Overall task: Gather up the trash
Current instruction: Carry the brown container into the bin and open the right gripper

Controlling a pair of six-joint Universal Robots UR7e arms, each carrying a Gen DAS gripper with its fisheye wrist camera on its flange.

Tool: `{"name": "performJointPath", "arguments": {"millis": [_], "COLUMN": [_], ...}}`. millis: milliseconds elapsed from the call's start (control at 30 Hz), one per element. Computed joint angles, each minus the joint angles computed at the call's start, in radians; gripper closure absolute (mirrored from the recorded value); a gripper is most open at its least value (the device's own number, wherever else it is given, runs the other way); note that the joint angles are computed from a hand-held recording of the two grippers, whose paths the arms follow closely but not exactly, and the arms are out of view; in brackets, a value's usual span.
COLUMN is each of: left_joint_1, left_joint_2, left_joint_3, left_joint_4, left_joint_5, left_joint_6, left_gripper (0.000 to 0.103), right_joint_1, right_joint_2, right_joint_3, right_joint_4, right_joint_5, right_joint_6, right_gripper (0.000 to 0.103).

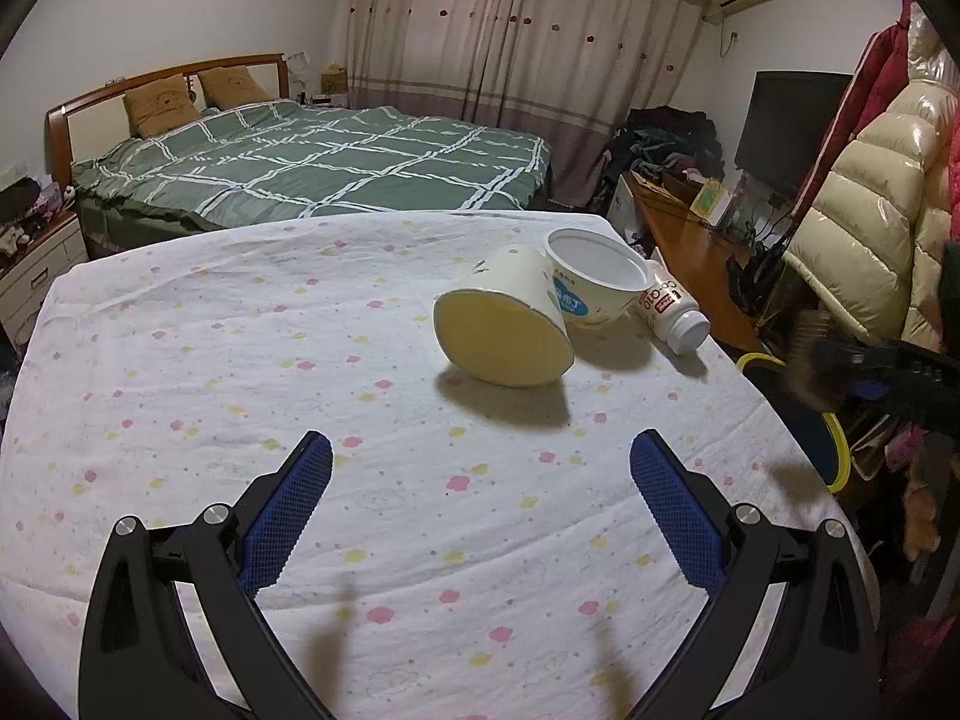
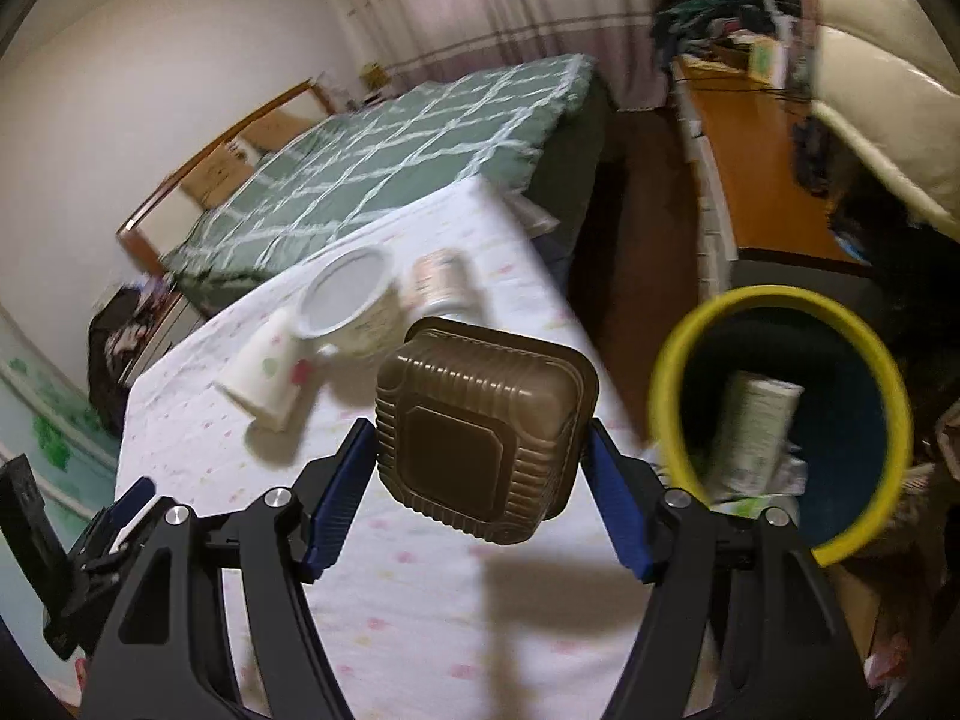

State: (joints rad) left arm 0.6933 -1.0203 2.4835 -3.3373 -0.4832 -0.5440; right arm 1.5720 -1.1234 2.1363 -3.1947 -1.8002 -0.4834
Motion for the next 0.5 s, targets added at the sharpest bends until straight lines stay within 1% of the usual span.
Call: {"name": "performJointPath", "arguments": {"millis": [67,167,400,500], "left_joint_1": [0.0,-0.001,0.007,0.009], "left_joint_2": [0.002,0.005,0.016,0.023], "left_joint_3": [-0.001,-0.002,-0.012,-0.018], "left_joint_4": [0.003,0.004,0.02,0.032], "left_joint_5": [0.002,0.006,0.004,0.001], "left_joint_6": [0.0,0.003,0.002,0.003], "left_gripper": [0.005,0.005,0.005,0.005], "right_joint_1": [-0.031,-0.079,-0.167,-0.191], "right_joint_2": [-0.031,-0.046,-0.027,-0.005], "right_joint_3": [0.001,-0.012,-0.063,-0.087], "right_joint_4": [-0.016,-0.04,-0.074,-0.094], "right_joint_5": [-0.01,-0.04,-0.086,-0.102], "right_joint_6": [-0.004,-0.01,-0.008,0.01], "right_gripper": [0.036,0.036,0.035,0.025]}}
